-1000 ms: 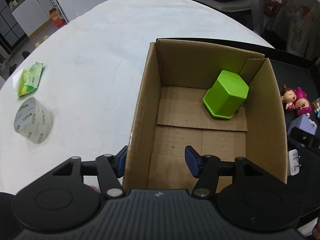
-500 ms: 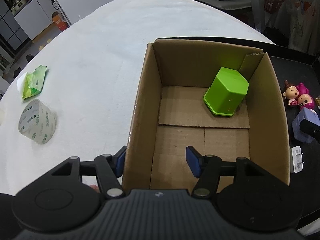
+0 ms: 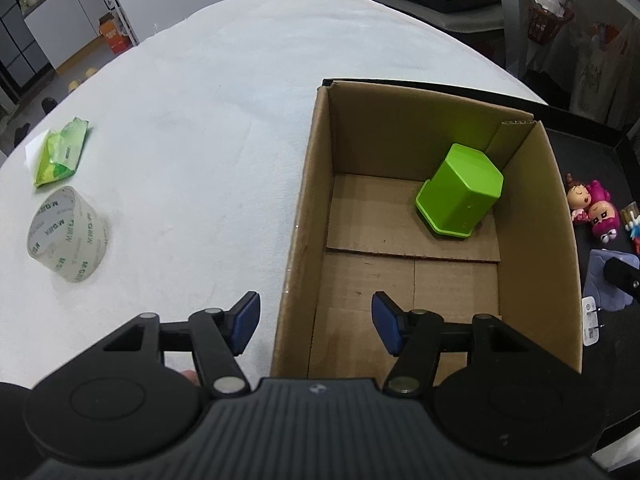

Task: Organize rigid objects
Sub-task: 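Carry the lavender toy into the box beside the green block and release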

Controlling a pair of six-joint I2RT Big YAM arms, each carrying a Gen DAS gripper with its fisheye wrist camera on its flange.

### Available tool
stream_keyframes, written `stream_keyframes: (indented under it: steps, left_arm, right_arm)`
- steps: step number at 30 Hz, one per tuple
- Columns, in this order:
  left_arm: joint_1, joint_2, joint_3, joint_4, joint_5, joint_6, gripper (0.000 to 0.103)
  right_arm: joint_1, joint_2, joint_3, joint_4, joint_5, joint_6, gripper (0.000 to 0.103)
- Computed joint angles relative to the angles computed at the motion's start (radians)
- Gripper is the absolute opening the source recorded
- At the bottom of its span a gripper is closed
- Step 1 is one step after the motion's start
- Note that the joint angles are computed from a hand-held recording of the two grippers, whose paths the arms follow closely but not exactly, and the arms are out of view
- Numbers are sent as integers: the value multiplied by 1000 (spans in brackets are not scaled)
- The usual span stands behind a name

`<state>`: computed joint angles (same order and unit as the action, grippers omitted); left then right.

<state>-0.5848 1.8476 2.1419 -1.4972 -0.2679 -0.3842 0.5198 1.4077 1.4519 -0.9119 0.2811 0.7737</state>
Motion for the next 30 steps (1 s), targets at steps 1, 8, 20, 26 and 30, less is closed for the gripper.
stream_keyframes:
  steps: [1, 8, 20, 26, 30]
  left_arm:
    - [3, -5, -9, 9, 7, 2, 60]
    - [27, -53, -84, 77, 67, 7, 60]
    - [62, -109, -173, 171, 158, -9, 60]
    - [78, -122, -198, 197, 192, -33, 60]
    - [90, -140, -221, 228, 207, -44, 60]
  right_arm:
    - [8, 4, 12, -15, 15, -10, 46]
    - [31, 12, 63, -65, 60, -15, 46]
    - [83, 67, 205, -164, 142, -46, 46]
    - [109, 112, 303, -216, 184, -65, 46]
    - [127, 142, 363, -237, 207, -83, 46]
